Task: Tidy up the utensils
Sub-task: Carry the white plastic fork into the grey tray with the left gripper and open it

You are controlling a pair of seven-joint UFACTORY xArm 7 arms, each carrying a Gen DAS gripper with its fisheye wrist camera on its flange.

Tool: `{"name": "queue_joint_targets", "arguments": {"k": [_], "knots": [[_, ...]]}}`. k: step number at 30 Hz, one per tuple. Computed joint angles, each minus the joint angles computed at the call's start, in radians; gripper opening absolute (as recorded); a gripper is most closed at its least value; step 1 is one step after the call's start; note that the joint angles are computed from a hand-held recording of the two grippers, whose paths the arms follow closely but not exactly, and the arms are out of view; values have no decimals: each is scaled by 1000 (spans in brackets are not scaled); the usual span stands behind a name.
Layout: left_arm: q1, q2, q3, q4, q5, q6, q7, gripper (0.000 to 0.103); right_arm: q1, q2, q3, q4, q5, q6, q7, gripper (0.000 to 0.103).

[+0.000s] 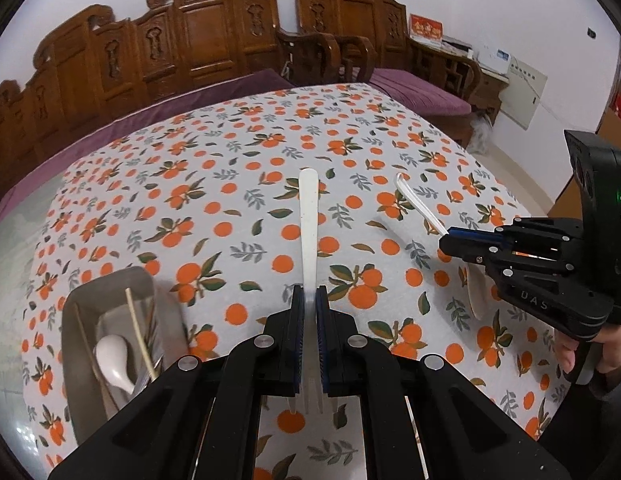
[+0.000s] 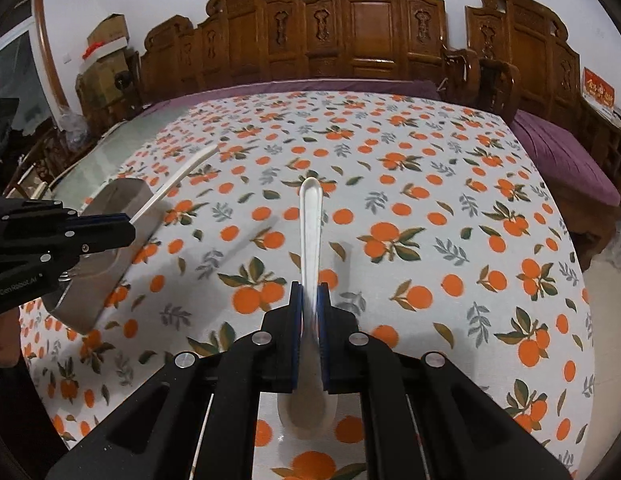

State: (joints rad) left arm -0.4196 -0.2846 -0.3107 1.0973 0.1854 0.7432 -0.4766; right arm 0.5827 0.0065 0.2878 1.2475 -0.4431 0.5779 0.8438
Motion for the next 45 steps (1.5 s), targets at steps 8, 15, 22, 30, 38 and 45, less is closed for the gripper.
{"name": "queue_joint_targets", "arguments": {"k": [8, 15, 22, 30, 38, 45], "knots": [[21, -117, 25, -83, -34, 1, 8, 5, 43, 40, 13, 69, -60, -1, 24, 9], [62, -239, 55, -175, -75, 11, 42, 5, 104, 87, 9, 143, -110, 13, 33, 9], [113, -315, 82, -257, -110, 14, 62, 5, 145, 107, -4, 177, -125, 4, 40, 9], [151, -331, 78, -320, -119, 17, 47, 5, 165, 119, -10, 193, -125, -4, 46, 9], [152, -350, 82, -353, -126, 33, 31, 7, 176, 123, -14, 199, -112, -23, 53, 9], [172, -419, 59, -354, -82, 39, 19, 28, 200, 141, -9, 242, -124, -6, 61, 9]]}}
